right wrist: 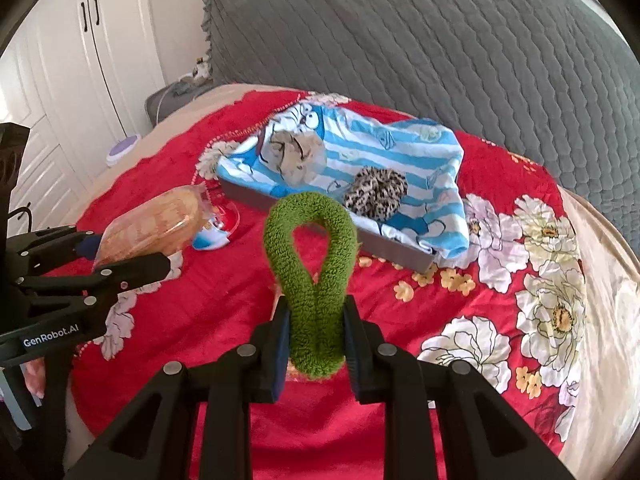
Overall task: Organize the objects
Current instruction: 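Lift the snack bar and green ring and carry both toward the grey tray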
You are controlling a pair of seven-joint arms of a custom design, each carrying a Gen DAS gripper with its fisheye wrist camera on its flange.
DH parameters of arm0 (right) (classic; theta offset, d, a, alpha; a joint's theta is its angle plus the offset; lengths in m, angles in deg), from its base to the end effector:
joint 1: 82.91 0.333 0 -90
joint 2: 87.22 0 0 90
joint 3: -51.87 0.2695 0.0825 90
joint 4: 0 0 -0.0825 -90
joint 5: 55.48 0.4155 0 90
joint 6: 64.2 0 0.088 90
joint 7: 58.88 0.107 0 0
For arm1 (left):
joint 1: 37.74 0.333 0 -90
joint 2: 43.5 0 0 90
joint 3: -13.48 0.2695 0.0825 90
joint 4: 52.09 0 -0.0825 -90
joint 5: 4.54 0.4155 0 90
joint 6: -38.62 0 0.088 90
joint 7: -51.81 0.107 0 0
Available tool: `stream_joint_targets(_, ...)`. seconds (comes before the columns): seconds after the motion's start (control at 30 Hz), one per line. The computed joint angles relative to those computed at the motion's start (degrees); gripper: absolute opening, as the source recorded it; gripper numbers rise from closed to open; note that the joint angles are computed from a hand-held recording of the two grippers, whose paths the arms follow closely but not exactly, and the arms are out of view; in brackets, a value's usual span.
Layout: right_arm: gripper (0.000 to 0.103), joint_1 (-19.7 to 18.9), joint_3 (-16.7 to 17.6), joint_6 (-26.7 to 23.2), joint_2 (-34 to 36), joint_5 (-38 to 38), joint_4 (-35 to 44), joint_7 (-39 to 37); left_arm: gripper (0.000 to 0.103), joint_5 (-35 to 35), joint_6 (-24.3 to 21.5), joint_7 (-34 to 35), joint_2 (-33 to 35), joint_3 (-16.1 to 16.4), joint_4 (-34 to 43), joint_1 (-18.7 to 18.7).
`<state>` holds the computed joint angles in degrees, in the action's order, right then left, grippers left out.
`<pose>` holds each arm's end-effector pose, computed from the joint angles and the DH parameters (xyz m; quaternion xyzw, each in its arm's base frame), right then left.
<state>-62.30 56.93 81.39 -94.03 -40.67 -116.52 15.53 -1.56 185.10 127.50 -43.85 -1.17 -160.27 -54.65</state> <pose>0.5441 0.2597 0.5122 -0.8279 0.4601 -0.1220 0.2966 0.5424 -0.3344 0.5256 -0.5466 0.7690 -0.2984 0.1441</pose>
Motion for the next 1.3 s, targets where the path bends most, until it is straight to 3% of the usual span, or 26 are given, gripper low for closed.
stream_joint_targets(1.3,0.024,2.2,-1.7,10.1,-6.7,6.7,-3.5,-2.4,0.046,12.3,2.3,-10.0,-1.0,-1.2,3.5,-1.1)
